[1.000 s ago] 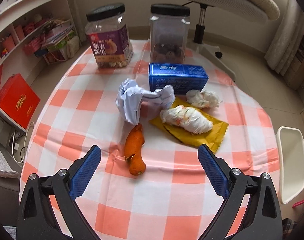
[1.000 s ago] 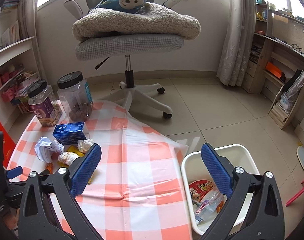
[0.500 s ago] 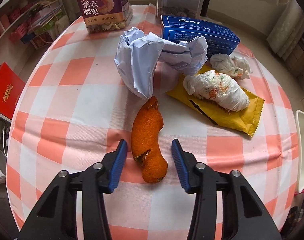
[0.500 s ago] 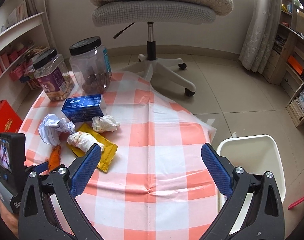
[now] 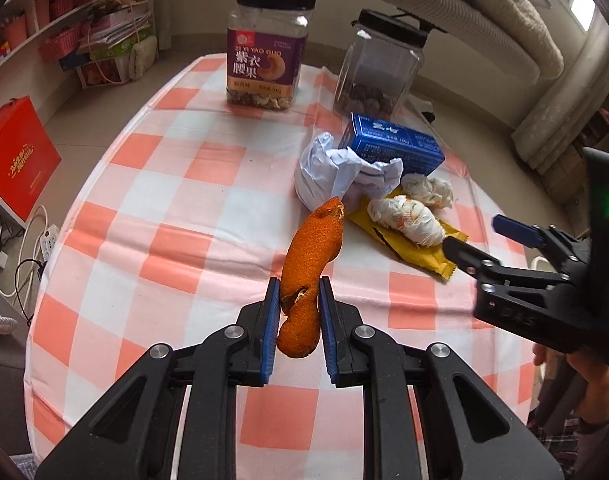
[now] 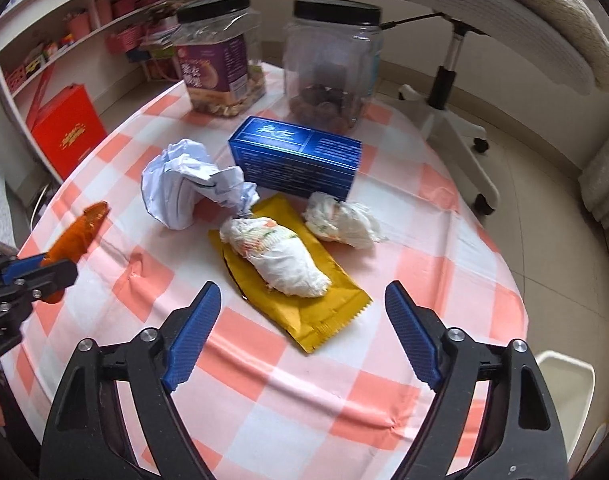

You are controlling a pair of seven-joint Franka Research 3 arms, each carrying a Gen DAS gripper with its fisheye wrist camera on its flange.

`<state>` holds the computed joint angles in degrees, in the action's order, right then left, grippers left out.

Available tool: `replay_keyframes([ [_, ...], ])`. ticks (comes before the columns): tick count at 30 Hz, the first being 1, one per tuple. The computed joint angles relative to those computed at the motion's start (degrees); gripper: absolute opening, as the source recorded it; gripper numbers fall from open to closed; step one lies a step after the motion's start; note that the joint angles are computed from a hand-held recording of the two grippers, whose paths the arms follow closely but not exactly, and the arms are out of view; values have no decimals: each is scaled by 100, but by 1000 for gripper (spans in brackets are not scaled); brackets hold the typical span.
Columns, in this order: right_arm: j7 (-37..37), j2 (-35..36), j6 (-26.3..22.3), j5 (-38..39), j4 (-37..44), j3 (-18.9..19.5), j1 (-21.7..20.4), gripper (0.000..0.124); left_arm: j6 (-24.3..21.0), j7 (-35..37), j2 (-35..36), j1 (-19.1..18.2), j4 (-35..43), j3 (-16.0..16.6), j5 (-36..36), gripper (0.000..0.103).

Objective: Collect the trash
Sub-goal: 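Grasp the carrot piece with the left gripper while the right gripper grasps the white wrapped bundle, then carry the white wrapped bundle over the bin and open the right gripper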

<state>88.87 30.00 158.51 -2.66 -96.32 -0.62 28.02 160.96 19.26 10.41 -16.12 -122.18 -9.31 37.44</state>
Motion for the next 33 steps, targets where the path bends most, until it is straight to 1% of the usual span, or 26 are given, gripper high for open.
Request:
replay_keyframes([
  [3,-274,404,-426,19,587,127,-25,73,144,-281,-331,34,-294,58,181,19],
  [7,-449,780,-724,40,1075,146,12,71,241,-448,-546,164,-506,14,255,20],
  [9,-462,963,-854,65,1310,119,37,69,240,-397,-559,227,-539,-21,225,20],
  [11,-487,1105,-958,152,1494,150,8,62,273,-346,-561,276,-581,-45,151,20],
  [12,-525,1179,-1061,238,1610,202,-34,54,286,-310,-565,296,-600,-55,107,20],
  [13,-499,1212,-1094,271,1659,189,-27,40,294,-285,-573,313,-623,-58,82,20],
  [14,-466,1218,-1066,284,1650,168,-11,36,294,-304,-580,321,-641,-55,94,20],
  [15,-451,1181,-996,341,1573,191,-24,35,285,-329,-582,329,-652,-51,109,20],
  [17,-500,1069,-836,499,1379,290,-89,35,274,-431,-603,348,-693,-33,161,20],
  [21,-423,746,-468,553,924,271,-4,34,313,-705,-704,401,-813,-9,307,20],
  [26,-216,268,-27,649,412,274,75,34,269,-1292,-917,470,-924,-38,838,20],
  [31,42,-293,438,721,-166,294,133,35,136,-2055,-1168,565,-992,-153,1578,20],
  [33,166,-546,648,755,-467,296,153,35,97,-2243,-1245,602,-1002,-207,1792,20],
])
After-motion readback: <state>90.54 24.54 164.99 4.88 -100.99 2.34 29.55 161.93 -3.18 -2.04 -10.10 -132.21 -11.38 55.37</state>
